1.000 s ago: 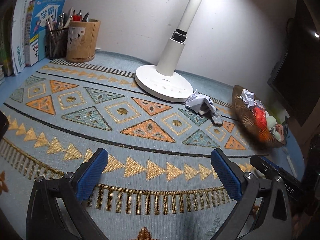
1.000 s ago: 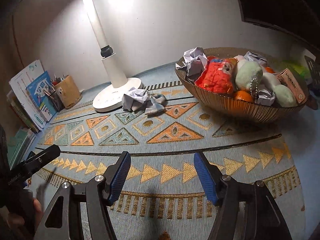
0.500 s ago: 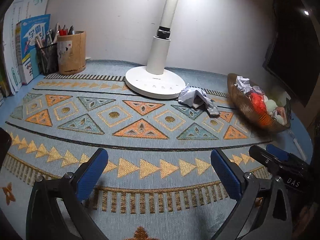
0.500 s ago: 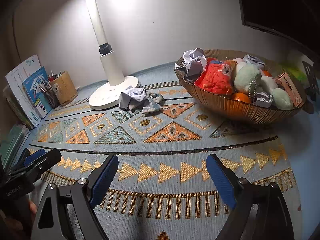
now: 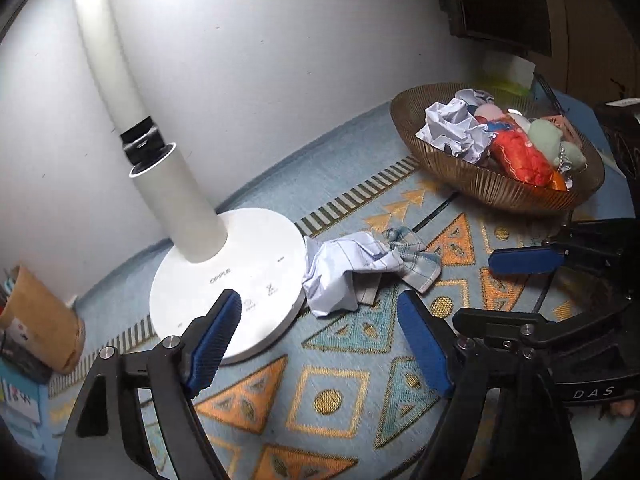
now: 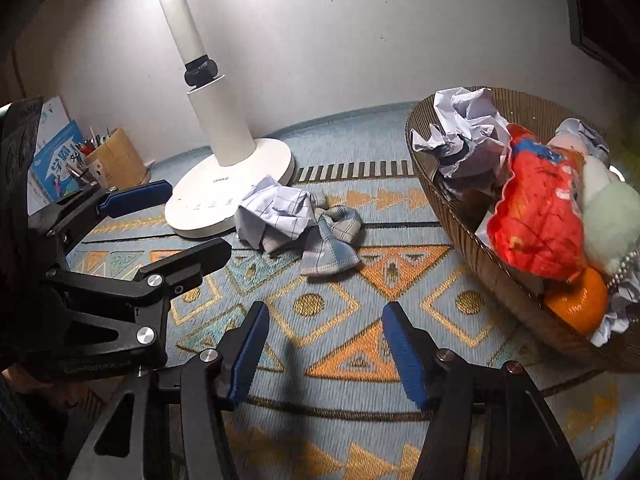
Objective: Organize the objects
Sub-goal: 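Grasp the white cloth with the left tool while the right tool grasps the plaid bow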
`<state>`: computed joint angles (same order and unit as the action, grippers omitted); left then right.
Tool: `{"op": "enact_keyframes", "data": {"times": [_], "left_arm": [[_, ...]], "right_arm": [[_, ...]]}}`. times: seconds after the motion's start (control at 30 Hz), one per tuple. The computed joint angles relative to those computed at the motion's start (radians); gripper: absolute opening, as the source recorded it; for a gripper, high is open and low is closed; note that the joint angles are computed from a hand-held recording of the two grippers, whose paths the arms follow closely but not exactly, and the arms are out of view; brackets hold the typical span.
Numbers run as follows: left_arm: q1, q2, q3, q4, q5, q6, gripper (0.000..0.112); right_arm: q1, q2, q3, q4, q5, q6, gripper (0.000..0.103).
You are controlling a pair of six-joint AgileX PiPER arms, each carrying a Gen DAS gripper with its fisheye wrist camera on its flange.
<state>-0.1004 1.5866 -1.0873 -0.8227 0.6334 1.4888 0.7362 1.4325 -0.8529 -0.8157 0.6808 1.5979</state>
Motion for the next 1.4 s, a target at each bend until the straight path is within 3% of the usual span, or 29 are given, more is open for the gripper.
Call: {"op": "enact_keyframes", "data": {"times": [0.1,0.2,0.3,0.4,0.47,0.57,0.67,0.8,0.9,0.97,1.0,1.03,1.17,1.27,1.33,1.37,1.4], "left_arm": [[-0.043,0.062,-0.059,0.039,-0.029,0.003,0.068],[-0.044,0.122,-0.131,0.080,0.034,-0.014,0.060],[-0.033,0.139,-0.137,0.061,0.030,0.013,0.060],[-0.016,0.188,-0.198,0.077,0.098,-0.029,0.060],[-0.024,0.201,-0.215,0.091,0.105,-0.049,0.059],[-0.053,0.195,-0.201,0.091,0.101,-0.040,0.035],[-0.076,0.164,-0.145,0.054,0.031,-0.012,0.030],[-0.007,0.125,-0.125,-0.051,0.092,-0.015,0.029],[0.095,0.056,-0.088,-0.112,0.174,-0.019,0.029],[0.188,0.007,-0.049,-0.142,0.219,-0.015,0.029],[0.231,-0.013,-0.029,-0.153,0.232,-0.011,0.029],[0.270,-0.037,0.000,-0.165,0.227,-0.002,0.029],[0.390,-0.079,0.089,-0.229,0.207,0.074,0.029],[0.436,-0.047,0.089,-0.263,0.238,0.098,0.029],[0.441,-0.014,0.070,-0.264,0.260,0.080,0.029],[0.434,-0.006,0.068,-0.261,0.255,0.073,0.029],[0.420,-0.006,0.072,-0.252,0.236,0.062,0.029]], "right_arm": [[-0.081,0.038,-0.021,0.043,-0.055,-0.063,0.056],[-0.127,0.061,-0.036,0.057,-0.101,-0.123,0.053],[-0.138,0.096,-0.073,0.074,-0.105,-0.194,0.051],[-0.149,0.117,-0.093,0.073,-0.108,-0.210,0.049],[-0.161,0.122,-0.098,0.083,-0.111,-0.227,0.040],[-0.180,0.119,-0.085,0.092,-0.147,-0.232,0.006],[-0.198,0.088,-0.052,0.112,-0.186,-0.228,0.001],[-0.143,0.034,-0.006,-0.022,-0.202,-0.115,0.001],[-0.051,-0.009,0.018,-0.135,-0.150,0.002,0.003],[-0.033,-0.009,0.008,-0.109,-0.123,0.027,0.019],[-0.043,0.008,-0.015,-0.078,-0.111,0.004,0.040],[-0.050,0.036,-0.052,-0.058,-0.078,-0.018,0.053],[-0.089,0.157,-0.200,-0.059,-0.009,-0.041,0.057],[-0.137,0.260,-0.310,0.048,0.071,-0.089,0.057],[-0.160,0.288,-0.331,0.054,0.066,-0.076,0.057],[-0.168,0.292,-0.337,0.057,0.056,-0.091,0.057],[-0.170,0.301,-0.349,0.067,0.062,-0.114,0.048]]}}
